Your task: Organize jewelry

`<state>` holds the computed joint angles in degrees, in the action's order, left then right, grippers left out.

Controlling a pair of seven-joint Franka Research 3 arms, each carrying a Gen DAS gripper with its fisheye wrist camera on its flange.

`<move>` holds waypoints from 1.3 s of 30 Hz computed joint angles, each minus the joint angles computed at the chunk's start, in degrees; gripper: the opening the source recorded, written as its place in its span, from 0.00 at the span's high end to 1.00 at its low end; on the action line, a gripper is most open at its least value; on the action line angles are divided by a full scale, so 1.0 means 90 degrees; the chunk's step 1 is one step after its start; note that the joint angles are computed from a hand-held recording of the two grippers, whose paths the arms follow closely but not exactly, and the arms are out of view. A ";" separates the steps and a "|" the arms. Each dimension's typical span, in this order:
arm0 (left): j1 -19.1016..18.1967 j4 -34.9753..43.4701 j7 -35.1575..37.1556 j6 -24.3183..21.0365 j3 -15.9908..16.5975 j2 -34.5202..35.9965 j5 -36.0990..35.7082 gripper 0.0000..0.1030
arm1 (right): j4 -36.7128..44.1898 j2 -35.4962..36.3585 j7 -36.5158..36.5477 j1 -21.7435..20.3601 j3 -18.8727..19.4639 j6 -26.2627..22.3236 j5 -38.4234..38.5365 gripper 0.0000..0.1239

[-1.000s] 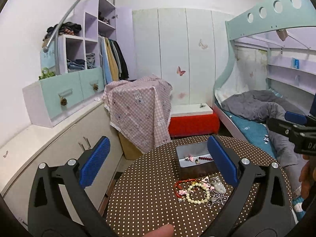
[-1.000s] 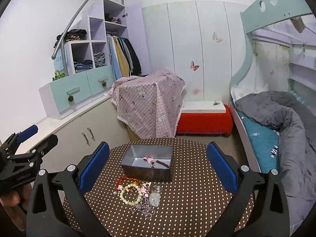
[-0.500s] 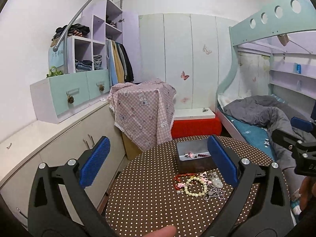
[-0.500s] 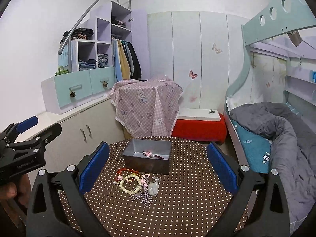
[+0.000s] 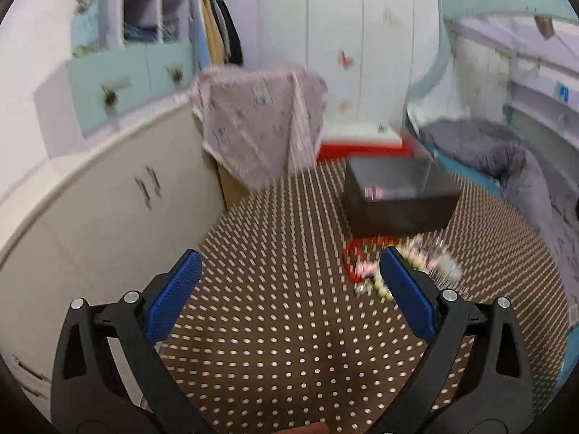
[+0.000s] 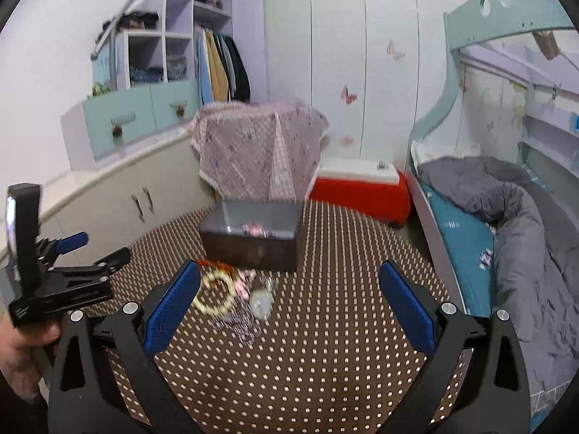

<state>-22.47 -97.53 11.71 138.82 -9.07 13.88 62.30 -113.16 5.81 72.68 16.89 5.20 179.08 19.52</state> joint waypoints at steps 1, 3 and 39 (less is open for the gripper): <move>0.0082 0.0116 0.0361 0.0081 -0.0042 0.0181 -0.0289 0.06 | 0.0034 0.0054 -0.0054 -0.0026 0.0021 -0.0103 0.0039 0.23; 0.0114 0.0298 0.0866 0.0142 -0.0060 0.0423 -0.0641 0.06 | 0.0122 0.0183 -0.0152 -0.0064 0.0019 -0.0383 0.0060 0.23; 0.0167 0.1657 0.4355 0.0671 0.0018 0.1719 -0.3267 0.82 | 0.1081 0.0986 -0.2244 -0.0443 0.0273 -0.2779 0.1360 0.92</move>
